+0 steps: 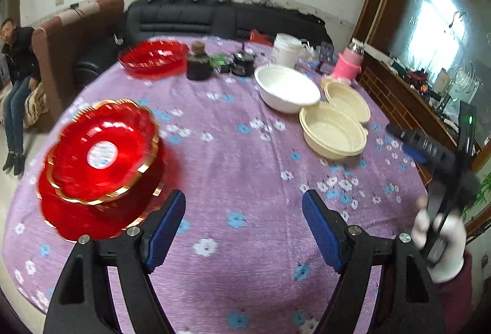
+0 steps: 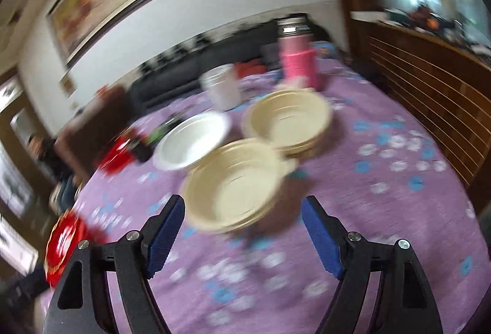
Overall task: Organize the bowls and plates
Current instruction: 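Lift the right tool away from the plate stack, then grasp the rim of the cream plastic bowl with the right tool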
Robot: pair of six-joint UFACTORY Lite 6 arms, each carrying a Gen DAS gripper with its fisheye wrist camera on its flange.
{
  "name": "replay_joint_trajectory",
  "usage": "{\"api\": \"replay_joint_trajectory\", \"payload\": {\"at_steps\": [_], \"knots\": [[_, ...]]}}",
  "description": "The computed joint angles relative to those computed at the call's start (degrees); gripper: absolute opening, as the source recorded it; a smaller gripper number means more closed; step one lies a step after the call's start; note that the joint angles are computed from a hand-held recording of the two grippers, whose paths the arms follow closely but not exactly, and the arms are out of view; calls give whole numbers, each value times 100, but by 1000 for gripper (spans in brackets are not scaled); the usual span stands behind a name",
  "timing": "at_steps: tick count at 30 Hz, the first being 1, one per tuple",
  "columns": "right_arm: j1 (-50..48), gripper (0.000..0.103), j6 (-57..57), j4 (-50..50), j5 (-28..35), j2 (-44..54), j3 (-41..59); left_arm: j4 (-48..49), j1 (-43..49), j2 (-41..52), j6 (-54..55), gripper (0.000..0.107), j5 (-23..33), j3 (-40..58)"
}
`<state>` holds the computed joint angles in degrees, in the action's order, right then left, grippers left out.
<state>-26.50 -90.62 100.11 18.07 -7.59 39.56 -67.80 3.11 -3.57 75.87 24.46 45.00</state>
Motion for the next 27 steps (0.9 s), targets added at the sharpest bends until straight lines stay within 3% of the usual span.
{"api": "replay_joint_trajectory", "payload": {"at_steps": [3,7,11,13,15,17,20,24,27], "knots": [[-275,82,-56,236,-271,933,723,332,-387,502,-521,78,-158,272],[-157,82,802,-322,-348,2378,1895,694,-588,578,-930,78,-362,345],[198,58,879,-357,-429,3104,2476,1153,-623,531,-1400,78,-609,374],[170,49,497,-85,-152,3416,2618,1219,-616,581,-1491,78,-694,409],[83,29,582,-347,269,3638,2717,1325,-667,742,-1672,78,-758,525],[3,22,800,-705,595,3787,2840,1527,-799,1016,-2005,78,-781,746],[-92,18,840,-890,1105,3786,2775,1693,-1017,1338,-2342,78,-773,1033],[-183,19,1284,-1556,2287,4021,3003,1990,-1303,1698,-2832,78,-691,1450],[-26,19,1322,-1763,2424,4024,3009,2232,-1492,2103,-3164,78,-704,1949]]}}
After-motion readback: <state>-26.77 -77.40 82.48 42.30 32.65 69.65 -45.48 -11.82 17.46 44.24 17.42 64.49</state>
